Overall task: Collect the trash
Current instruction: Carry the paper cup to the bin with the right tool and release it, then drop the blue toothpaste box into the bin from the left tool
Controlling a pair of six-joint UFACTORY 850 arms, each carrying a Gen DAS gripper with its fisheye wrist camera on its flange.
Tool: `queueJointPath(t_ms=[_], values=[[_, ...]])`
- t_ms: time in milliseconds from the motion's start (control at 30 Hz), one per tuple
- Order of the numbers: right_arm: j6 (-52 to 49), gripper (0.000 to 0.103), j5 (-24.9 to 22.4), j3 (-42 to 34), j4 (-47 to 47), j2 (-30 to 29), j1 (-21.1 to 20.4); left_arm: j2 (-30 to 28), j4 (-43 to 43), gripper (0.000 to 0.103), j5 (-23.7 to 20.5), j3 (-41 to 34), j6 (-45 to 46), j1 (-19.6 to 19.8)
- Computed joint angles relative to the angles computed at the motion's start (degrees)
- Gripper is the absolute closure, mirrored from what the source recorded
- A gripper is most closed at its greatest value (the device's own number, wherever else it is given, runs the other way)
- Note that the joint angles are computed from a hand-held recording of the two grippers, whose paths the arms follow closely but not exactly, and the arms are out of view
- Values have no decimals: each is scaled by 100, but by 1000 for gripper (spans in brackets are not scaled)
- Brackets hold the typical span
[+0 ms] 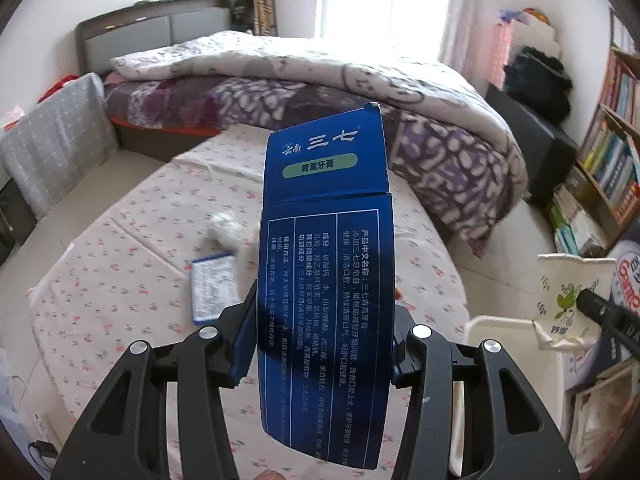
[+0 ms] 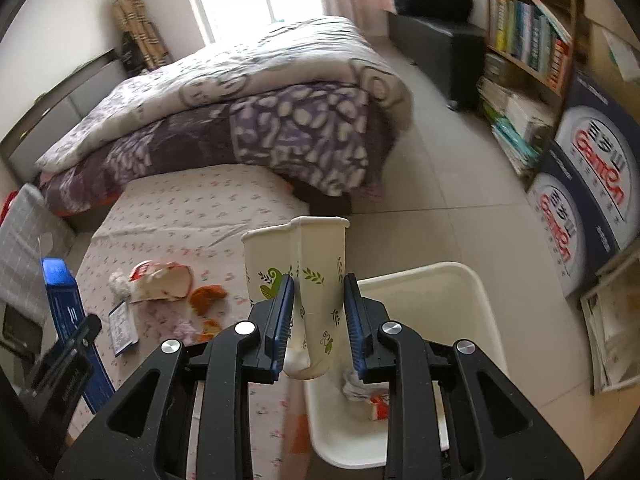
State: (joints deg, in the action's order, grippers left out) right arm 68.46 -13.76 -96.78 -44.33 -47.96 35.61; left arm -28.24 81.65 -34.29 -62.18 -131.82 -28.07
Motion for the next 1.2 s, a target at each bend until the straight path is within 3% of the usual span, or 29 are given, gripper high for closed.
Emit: queueJointPath(t_ms=[167,233,300,367,600,800,1033,1100,1200], values=[[1839,72,-161,357,-1763,251,-120,-306,-69,54,332,-399,206,-112],[2506,55,-222,493,-2408,336,-160,-439,-100,54,448,-574,286,-166],[3326,46,-330,654,-3155,439,-213,-583,-154,54,525,-768,422,-239],[3618,43,-374,731,-3414,496,-277,-708,-209,54,566,-941,572,-307],[4430,32,-481,939,-4008,631,-466,-1110,-524,54,676,-1501,1233,-524],[4799,29,-512,1049,-4213,709,-598,-1314,-715,54,880,-1820,1622,-627],[5178,22,-588,1127,-4370,772,-690,-1455,-731,53,1548,-2038,1884,-677],[5281,18,-609,1150,-4422,790,-700,-1450,-440,53,1913,-2026,1667,-653],[5476,13,-635,1185,-4511,814,-714,-1427,-23,46,2094,-1998,1317,-670]])
